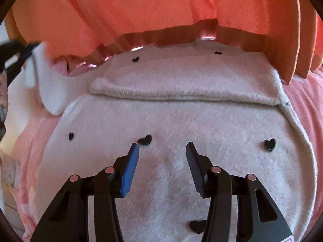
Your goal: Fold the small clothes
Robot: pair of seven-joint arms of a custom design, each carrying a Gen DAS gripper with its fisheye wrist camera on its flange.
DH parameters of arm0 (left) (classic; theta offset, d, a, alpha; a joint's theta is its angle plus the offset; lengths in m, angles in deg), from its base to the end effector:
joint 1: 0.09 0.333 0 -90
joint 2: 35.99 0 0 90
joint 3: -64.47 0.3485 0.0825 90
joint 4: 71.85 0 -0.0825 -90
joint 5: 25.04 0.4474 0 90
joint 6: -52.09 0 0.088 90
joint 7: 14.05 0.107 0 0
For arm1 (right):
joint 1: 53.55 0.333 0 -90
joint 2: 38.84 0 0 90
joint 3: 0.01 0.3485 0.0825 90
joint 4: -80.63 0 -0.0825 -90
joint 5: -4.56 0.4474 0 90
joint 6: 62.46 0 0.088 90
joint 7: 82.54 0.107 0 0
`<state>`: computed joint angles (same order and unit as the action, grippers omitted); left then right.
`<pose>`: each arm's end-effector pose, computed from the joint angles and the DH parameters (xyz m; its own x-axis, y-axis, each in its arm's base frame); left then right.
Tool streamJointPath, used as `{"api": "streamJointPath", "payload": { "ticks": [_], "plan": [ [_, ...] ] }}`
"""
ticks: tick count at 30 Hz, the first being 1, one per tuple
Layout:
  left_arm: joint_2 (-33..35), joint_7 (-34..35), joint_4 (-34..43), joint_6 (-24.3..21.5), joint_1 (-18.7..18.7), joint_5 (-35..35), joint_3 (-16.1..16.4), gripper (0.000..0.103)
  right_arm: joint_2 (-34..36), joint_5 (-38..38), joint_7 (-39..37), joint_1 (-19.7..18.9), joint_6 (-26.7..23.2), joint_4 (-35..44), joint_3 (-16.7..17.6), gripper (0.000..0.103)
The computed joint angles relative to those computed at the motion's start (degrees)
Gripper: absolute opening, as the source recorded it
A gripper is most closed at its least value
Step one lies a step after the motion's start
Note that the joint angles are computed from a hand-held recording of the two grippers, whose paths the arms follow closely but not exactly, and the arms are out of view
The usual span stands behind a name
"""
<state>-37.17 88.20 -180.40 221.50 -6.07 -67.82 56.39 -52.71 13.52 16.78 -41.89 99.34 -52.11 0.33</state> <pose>0.6486 -0.1165 0.6389 -0.0971 -0.8626 0.4965 -0.5325 -0.3764 -0.7582 0.5544 0.1100 0.5284 0.0099 -0.9703 -0.2419 -0.7528 0.1520 -0.6404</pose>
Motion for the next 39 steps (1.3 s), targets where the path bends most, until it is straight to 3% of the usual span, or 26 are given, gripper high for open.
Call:
{"api": "streamJointPath", "payload": {
  "ticks": [2,4,6,7,8,9,10,12,14,16,20,22,24,28,31,34,37,39],
  "plan": [
    [2.1,-1.2,0.4,-1.4,-1.9,0.7,-2.0,0.009,-0.2,0.6,0.1,-0.3,0.1,-0.1,-0.5,0.051],
    [5.1,-6.8,-0.3,-2.3,-3.3,3.6,-3.5,0.011,-0.3,0.1,1.0,-1.2,0.1,-0.1,-0.6,0.052],
    [6.7,-14.4,-2.7,-4.0,-3.8,7.5,-3.9,0.018,-0.3,0.4,2.0,-2.0,-0.5,0.1,-1.1,0.052],
    [6.5,-16.4,-4.4,-3.9,-3.6,7.5,-4.1,0.027,-0.4,2.3,1.1,-1.4,-0.8,0.2,-2.2,0.052],
    [5.5,-16.1,-7.0,-2.9,-2.9,4.3,-4.8,0.039,-0.4,4.7,-0.6,-0.6,-0.9,0.3,-3.2,0.053],
    [4.5,-12.8,-8.7,-1.9,-3.1,-0.3,-4.0,0.04,-0.4,7.2,-2.5,0.1,-0.9,0.6,-4.3,0.053],
    [3.3,-10.5,-10.3,-0.4,-1.5,-3.2,-5.3,0.04,-0.3,8.4,-3.5,0.2,-0.9,0.8,-4.6,0.054],
    [0.5,-15.4,-13.1,0.7,-1.4,3.2,-3.6,0.048,0.2,9.8,-5.8,0.2,0.0,1.4,-4.8,0.056],
    [-0.6,-23.4,-14.2,3.9,-1.0,11.4,-2.4,0.067,0.7,9.2,-7.1,-0.3,1.2,1.9,-4.1,0.057],
    [-0.5,-24.8,-14.6,7.9,-0.9,10.7,-1.0,0.074,1.3,5.8,-5.5,-1.9,2.7,2.5,-2.3,0.057],
    [1.7,-23.1,-12.4,6.0,0.1,5.3,0.2,0.073,4.3,-0.3,-6.7,-1.6,4.8,5.5,0.0,0.062],
    [3.1,-18.8,-11.0,5.4,1.3,-1.4,-0.4,0.071,6.5,-1.0,-8.0,-0.5,4.3,7.9,0.5,0.062],
    [3.4,-14.2,-10.8,5.3,2.5,-6.2,-1.2,0.071,10.3,-1.3,-8.6,0.4,3.0,12.2,1.2,0.062],
    [3.7,-12.9,-11.2,5.3,3.1,-6.7,-1.5,0.071,19.1,-8.6,-3.7,1.3,-2.3,22.5,2.1,0.061],
    [2.9,-11.6,-12.4,5.5,3.4,-6.9,-1.5,0.07,22.6,-11.3,-1.1,1.8,-5.4,27.5,1.3,0.01],
    [2.6,-16.3,-13.1,5.5,3.2,-1.5,-0.9,0.066,17.6,3.9,-7.4,-1.9,0.9,22.6,2.8,0.01],
    [2.2,-12.5,-12.6,4.8,3.3,-7.2,-1.1,0.066,11.8,21.1,-15.7,-3.8,1.8,16.9,0.8,0.01],
    [2.4,-11.7,-12.1,4.0,3.3,-8.8,-1.0,0.066,10.1,18.6,-11.5,-5.1,0.3,13.6,-1.1,0.018]
  ]
}}
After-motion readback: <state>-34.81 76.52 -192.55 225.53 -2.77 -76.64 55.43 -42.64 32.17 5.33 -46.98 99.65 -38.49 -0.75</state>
